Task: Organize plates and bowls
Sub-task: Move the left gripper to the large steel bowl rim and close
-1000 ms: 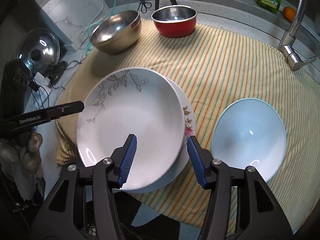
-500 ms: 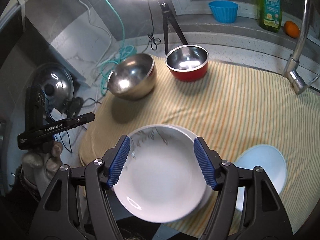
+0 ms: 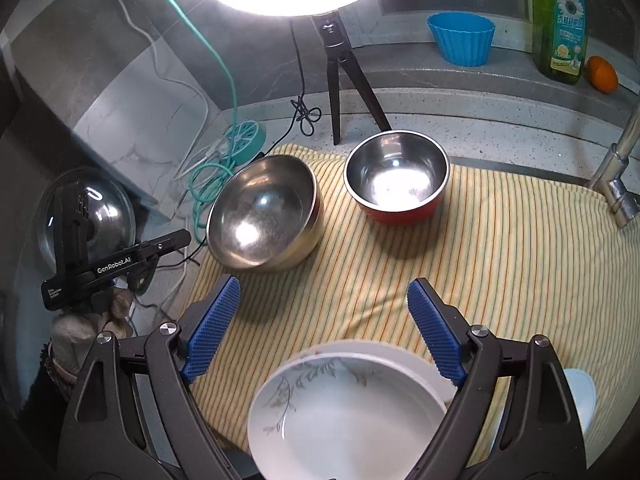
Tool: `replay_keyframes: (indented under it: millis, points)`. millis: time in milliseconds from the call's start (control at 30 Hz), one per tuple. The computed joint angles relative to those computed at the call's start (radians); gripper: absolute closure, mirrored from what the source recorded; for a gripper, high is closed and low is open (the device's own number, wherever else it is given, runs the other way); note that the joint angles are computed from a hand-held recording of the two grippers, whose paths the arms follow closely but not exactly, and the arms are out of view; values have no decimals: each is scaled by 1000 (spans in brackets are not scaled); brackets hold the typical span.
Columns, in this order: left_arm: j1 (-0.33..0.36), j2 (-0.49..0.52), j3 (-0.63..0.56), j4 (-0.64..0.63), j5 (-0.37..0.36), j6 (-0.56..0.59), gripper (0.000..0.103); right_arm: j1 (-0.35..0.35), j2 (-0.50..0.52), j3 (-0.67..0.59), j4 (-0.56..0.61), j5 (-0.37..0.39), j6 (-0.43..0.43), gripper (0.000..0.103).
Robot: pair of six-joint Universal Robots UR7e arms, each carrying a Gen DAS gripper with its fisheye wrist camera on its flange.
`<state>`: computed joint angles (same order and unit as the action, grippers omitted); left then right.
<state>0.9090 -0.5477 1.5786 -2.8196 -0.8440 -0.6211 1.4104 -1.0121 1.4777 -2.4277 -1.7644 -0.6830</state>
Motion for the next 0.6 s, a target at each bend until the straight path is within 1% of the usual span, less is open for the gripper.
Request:
replay_keyframes:
  millis: [100,167,267,367,433,500,600]
  points:
    - [20,13,-38,10,-11,36,62,6,41,-35,-4,-3,27,15]
    - [31,21,-61,24,-15,49,62,9,66,-58,2,-1,50,17]
    - [54,31,-84,30,-40,43,62,16,103,-90,-4,-6,63,28]
    - [67,36,-93,23,-60,47,63,19,142,-134,26,-9,86,36]
    - [73,40,-99,26,-71,49,65,20,166,-159,48,-15,101,42]
    - [78,44,-106,24,-82,54,65,20,191,-185,66,-27,115,45]
    - [82,49,-116,29,-90,62,73,14,220,-221,109,-19,147,49]
